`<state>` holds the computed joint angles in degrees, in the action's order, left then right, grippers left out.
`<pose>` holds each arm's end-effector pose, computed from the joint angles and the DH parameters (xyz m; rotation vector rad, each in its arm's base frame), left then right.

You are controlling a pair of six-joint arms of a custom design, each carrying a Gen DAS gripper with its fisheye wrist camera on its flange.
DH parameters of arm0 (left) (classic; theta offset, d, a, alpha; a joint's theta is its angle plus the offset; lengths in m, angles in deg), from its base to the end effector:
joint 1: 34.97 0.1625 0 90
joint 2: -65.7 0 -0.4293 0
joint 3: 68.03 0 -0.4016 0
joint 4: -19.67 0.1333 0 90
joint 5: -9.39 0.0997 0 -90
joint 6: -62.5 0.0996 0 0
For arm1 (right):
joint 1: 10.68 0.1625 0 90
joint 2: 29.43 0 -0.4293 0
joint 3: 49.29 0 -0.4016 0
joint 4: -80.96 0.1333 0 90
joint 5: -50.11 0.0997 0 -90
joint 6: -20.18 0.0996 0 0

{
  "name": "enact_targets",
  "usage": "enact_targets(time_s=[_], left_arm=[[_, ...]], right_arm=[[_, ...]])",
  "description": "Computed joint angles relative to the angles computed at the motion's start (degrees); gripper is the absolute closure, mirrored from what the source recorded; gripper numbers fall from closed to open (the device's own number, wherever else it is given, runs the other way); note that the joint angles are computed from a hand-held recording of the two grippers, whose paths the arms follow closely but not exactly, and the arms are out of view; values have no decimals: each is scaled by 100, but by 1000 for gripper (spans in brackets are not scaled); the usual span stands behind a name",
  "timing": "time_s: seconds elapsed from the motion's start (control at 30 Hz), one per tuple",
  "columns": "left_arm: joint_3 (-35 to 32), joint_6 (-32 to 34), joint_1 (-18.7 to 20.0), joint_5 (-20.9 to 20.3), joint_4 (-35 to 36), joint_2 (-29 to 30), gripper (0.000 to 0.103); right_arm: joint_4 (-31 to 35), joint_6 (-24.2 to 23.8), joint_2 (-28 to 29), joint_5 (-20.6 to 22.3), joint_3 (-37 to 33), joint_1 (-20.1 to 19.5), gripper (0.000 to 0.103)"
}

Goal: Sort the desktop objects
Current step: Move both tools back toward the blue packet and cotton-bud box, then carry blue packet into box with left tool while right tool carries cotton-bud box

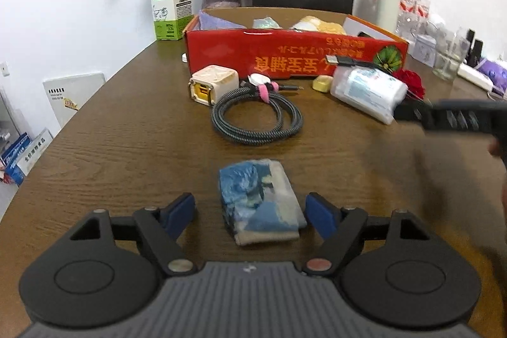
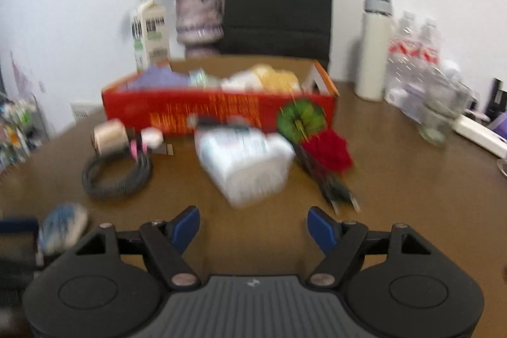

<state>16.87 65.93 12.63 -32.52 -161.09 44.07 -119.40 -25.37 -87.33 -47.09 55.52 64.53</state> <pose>-0.3181 -0.6559 -0.0509 0.6799 2.2681 -0.8931 -0.0454 -0.6452 0.2779 0.5106 -2.1851 1.1276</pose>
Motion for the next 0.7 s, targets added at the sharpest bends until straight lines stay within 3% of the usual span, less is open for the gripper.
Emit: enact_targets(time_s=[0.03,0.13,0.3,0.37,0.47,0.6,0.7], left_arm=[[-39,-15,18,-6,-14,17,26],[-183,29,22,165,-137,122,47],[-152,-19,25,223,-214,102,63],[-106,-72,3,281,-236,88,71],[41,-222,-38,250,-181,1,72],[312,-373,-123,215,-20,-167,72],[554,-467,-194,124,64,-307,72]], right_arm=[[161,28,73,58,-193,23,28],[591,30,360,44,-793,104,28],[907,150,625,-32,-1191,128,30],[757,92,590,-5,-1048,126,34],[532,171,413,14,-662,111,36],[-333,482,45,-103,350,81,36],[-972,382,-196,-316,1207,98,32]])
